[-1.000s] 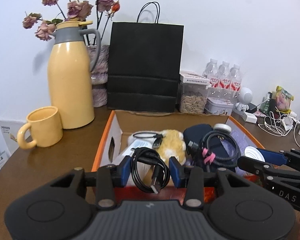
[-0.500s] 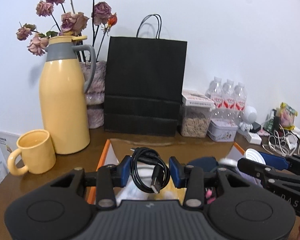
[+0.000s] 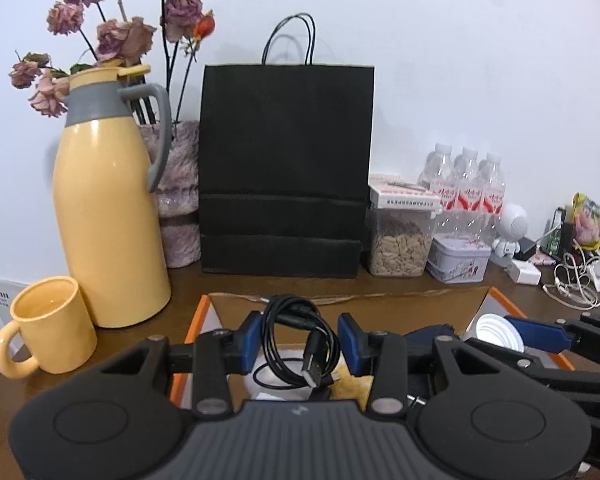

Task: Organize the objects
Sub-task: 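Drop the white cap and black cable into the box by opening both tools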

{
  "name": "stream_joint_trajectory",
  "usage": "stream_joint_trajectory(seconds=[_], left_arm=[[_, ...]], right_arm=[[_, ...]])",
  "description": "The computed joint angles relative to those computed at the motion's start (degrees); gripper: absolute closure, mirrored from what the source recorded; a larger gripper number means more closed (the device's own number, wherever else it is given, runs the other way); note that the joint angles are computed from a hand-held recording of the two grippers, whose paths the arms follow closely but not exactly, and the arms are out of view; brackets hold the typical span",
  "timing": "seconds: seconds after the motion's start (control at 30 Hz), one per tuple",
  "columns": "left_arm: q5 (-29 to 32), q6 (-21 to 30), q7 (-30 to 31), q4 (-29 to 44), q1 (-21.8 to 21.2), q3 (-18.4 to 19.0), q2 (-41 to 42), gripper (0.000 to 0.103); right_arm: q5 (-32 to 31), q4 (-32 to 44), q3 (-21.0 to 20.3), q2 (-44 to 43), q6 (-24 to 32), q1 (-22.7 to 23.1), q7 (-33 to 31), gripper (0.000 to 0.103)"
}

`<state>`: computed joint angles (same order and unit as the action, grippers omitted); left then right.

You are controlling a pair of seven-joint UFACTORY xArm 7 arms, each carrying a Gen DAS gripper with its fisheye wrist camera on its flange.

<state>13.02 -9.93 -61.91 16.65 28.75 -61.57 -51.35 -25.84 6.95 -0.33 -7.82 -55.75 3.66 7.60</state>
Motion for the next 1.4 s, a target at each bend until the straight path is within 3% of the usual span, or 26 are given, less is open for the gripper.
stream_joint_trajectory(seconds=[0.33, 0.37, 0.4, 0.43, 0.47, 0.5, 0.53, 1.4], left_arm=[[0.2, -0.4, 0.1, 0.2, 1.0, -1.2, 0.4, 0.063], [0.2, -0.3, 0.2, 0.3, 1.0, -1.1, 0.5, 0.063], [0.3, -0.2, 0.3, 0.3, 0.9, -1.1, 0.5, 0.062], [0.3, -0.1, 0.2, 0.3, 1.0, -1.1, 0.4, 0.050], [0.1, 0.3, 0.0, 0.3, 0.9, -1.1, 0.2, 0.040], [0.0, 0.8, -0.3, 0.4, 0.9, -1.1, 0.0, 0.014], [-0.2, 1.2, -0.9, 0.5, 1.3, -1.6, -0.7, 0.000], [2.4, 2.9, -4.0, 0.0, -0.4, -0.1, -2.1, 0.000]], right_arm=[[0.6, 0.1, 0.2, 0.1, 1.5, 0.0, -0.4, 0.062], [0.5, 0.1, 0.2, -0.1, 1.9, 0.0, -0.4, 0.060], [0.4, 0.1, 0.3, -0.4, 2.5, 0.1, -0.7, 0.048], [1.4, 0.0, 0.7, -0.7, 3.2, 0.3, -1.4, 0.038], [3.6, -0.3, 1.4, -0.7, 3.0, 0.7, -2.7, 0.016], [6.3, -0.5, 2.3, -0.4, 2.4, 1.2, -4.2, 0.001], [8.1, -0.7, 2.8, -0.3, 1.8, 1.7, -5.2, 0.000], [8.6, -0.9, 2.0, -1.1, 3.1, 2.8, -4.0, 0.000]])
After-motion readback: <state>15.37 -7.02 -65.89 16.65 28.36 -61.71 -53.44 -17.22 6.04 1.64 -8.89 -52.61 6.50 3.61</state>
